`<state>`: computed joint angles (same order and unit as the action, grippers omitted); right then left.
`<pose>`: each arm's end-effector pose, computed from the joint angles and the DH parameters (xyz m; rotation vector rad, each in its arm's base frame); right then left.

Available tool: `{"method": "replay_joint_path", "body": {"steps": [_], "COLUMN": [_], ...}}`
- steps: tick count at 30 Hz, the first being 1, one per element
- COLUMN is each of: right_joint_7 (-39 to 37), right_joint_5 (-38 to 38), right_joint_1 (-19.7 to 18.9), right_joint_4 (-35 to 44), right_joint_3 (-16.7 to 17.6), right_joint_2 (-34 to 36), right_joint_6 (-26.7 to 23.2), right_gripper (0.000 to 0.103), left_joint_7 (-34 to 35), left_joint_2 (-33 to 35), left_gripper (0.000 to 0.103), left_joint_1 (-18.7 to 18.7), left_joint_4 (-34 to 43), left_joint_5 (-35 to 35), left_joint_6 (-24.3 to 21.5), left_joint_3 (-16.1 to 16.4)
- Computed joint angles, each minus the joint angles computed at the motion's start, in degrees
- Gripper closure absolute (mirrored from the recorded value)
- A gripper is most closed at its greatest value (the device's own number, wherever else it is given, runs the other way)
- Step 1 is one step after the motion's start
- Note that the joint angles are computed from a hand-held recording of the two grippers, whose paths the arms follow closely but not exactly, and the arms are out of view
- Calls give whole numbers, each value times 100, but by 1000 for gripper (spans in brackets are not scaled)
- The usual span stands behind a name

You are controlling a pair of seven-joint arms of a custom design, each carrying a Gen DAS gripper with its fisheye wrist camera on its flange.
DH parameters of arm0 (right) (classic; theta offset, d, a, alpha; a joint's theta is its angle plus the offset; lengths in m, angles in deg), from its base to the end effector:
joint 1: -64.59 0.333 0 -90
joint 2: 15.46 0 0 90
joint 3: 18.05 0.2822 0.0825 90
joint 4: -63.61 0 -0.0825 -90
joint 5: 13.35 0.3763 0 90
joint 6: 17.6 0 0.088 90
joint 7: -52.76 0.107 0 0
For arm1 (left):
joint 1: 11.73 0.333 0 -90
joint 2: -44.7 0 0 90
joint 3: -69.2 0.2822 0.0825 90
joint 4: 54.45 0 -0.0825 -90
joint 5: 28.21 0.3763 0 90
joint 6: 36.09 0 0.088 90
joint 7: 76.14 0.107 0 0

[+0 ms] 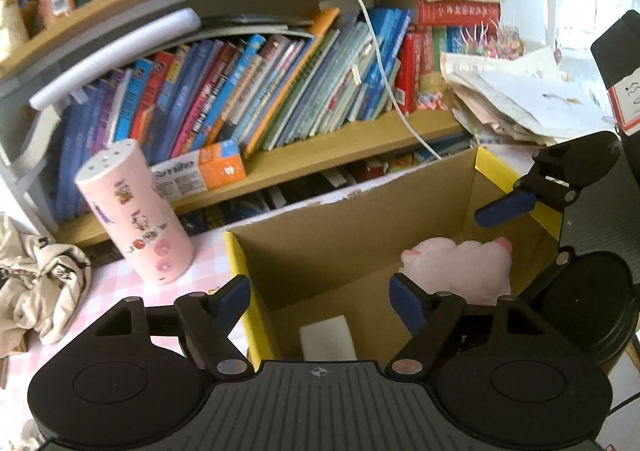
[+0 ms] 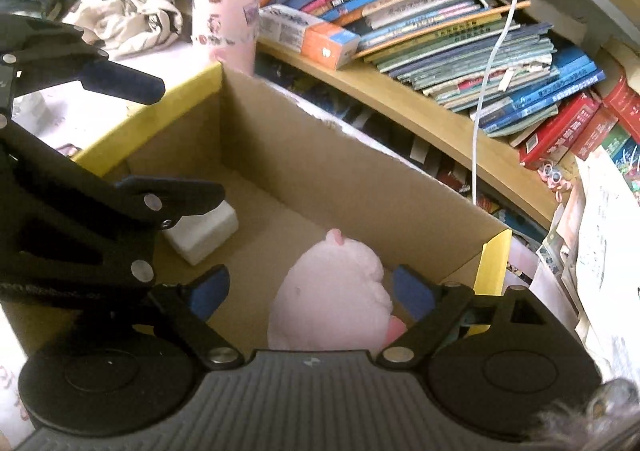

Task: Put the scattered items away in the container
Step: 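Open the left gripper to drop the sponge while the right gripper releases the pig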

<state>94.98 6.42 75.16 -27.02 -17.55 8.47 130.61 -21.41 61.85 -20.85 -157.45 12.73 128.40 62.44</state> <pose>0.6869 0.1271 0.4348 -2.3959 0.9920 -0.5360 0.6263 -0.2092 0.4363 -1.4710 1.9104 -0.7185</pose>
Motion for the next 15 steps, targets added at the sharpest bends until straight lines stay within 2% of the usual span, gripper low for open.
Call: {"method": "replay_joint_path", "body": {"steps": [4,15], "right_joint_7": [-168,-249], "right_joint_5": [195,583], "right_joint_1": [-27,33], "right_joint_4": [-437,-1311], "right_joint_3": [79,128], "right_joint_2": [-324,-1033], "right_joint_6": [299,994], "right_gripper": [13,13], "left_joint_7": [-459,-1154], "left_joint_2": [-347,-1063], "left_gripper": [23,21], "left_joint_1": [-50,184], "left_joint_4": [-404,-1159], "left_joint_5": [401,934], "left_joint_6": [239,662], "left_joint_3": [147,89]}}
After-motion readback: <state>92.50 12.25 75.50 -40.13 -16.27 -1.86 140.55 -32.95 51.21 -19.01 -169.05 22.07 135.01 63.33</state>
